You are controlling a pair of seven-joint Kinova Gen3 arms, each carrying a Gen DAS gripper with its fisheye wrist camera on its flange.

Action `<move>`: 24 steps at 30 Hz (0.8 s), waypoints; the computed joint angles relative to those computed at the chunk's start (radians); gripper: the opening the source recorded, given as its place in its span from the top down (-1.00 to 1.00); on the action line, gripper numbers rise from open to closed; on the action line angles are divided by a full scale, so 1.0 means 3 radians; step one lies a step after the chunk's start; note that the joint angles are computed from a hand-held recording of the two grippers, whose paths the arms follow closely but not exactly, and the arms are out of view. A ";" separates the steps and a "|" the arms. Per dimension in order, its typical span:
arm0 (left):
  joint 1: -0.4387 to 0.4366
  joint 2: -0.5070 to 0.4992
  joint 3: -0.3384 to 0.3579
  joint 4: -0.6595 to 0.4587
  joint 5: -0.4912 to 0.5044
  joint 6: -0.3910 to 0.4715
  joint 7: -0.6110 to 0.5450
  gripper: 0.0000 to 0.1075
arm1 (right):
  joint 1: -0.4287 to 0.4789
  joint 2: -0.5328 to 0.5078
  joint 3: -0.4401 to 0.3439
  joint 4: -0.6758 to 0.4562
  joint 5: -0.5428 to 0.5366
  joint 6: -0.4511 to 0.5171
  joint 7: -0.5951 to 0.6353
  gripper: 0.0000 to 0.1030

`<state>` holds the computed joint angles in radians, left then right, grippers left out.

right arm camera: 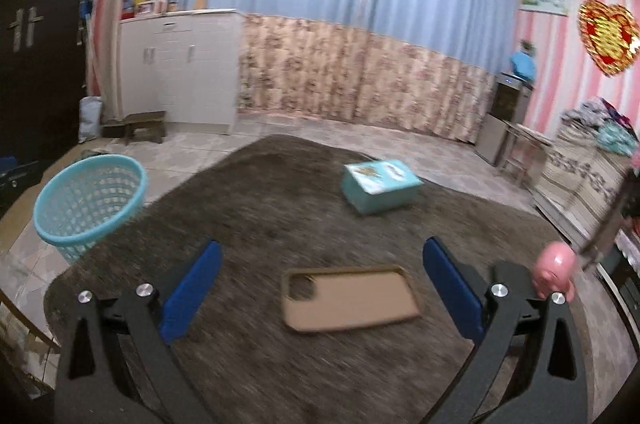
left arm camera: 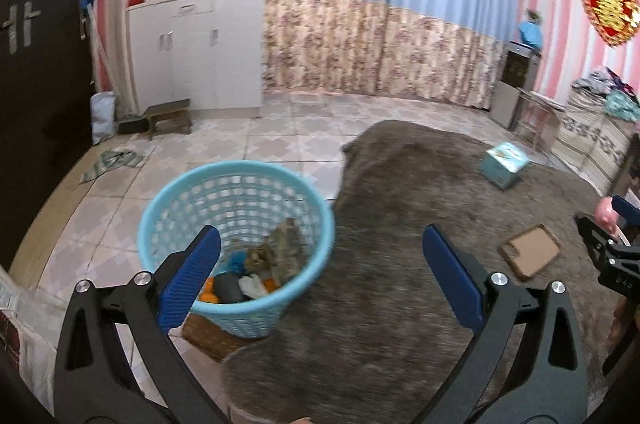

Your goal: Collect trash

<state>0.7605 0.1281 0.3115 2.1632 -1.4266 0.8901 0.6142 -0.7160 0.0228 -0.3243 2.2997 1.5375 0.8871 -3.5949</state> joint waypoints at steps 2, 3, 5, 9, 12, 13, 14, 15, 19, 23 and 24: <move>0.0064 0.0042 0.0045 -0.0042 -0.0050 0.0010 0.0028 -0.82 | -0.0008 -0.0097 -0.0017 0.0087 -0.0117 0.0044 -0.0026 -0.91; 0.0095 0.0061 0.0059 -0.0065 -0.0066 0.0005 0.0029 -0.82 | -0.0007 -0.0143 -0.0025 0.0127 -0.0171 0.0059 -0.0037 -0.91; 0.0160 0.0092 0.0083 -0.0084 -0.0153 -0.0063 0.0068 -0.82 | -0.0027 -0.0240 -0.0074 0.0218 -0.0314 0.0154 -0.0064 -0.91; 0.0264 0.0133 0.0115 -0.0087 -0.0350 -0.0194 0.0243 -0.82 | -0.0112 -0.0399 -0.0224 0.0339 -0.0621 0.0424 -0.0088 -0.91; 0.0393 0.0225 0.0155 -0.0164 -0.0368 -0.0116 0.0263 -0.82 | -0.0162 -0.0533 -0.0335 0.0421 -0.0845 0.0573 -0.0130 -0.91; 0.0442 0.0249 0.0161 -0.0180 -0.0355 -0.0080 0.0262 -0.82 | -0.0187 -0.0564 -0.0394 0.0443 -0.0933 0.0655 -0.0164 -0.91; 0.0487 0.0273 0.0164 -0.0212 -0.0341 -0.0048 0.0241 -0.82 | -0.0213 -0.0588 -0.0450 0.0457 -0.1019 0.0736 -0.0186 -0.91; 0.0528 0.0288 0.0162 -0.0228 -0.0344 -0.0023 0.0229 -0.82 | -0.0233 -0.0608 -0.0492 0.0473 -0.1092 0.0796 -0.0206 -0.91; 0.0723 0.0365 0.0173 -0.0296 -0.0352 0.0070 0.0190 -0.82 | -0.0334 -0.0693 -0.0688 0.0515 -0.1433 0.1068 -0.0322 -0.91; 0.0845 0.0368 0.0184 -0.0298 -0.0428 0.0115 0.0199 -0.82 | -0.0437 -0.0674 -0.0868 0.0507 -0.1743 0.1368 -0.0451 -0.91; 0.0876 0.0371 0.0193 -0.0301 -0.0439 0.0143 0.0194 -0.82 | -0.0470 -0.0666 -0.0902 0.0506 -0.1803 0.1432 -0.0495 -0.91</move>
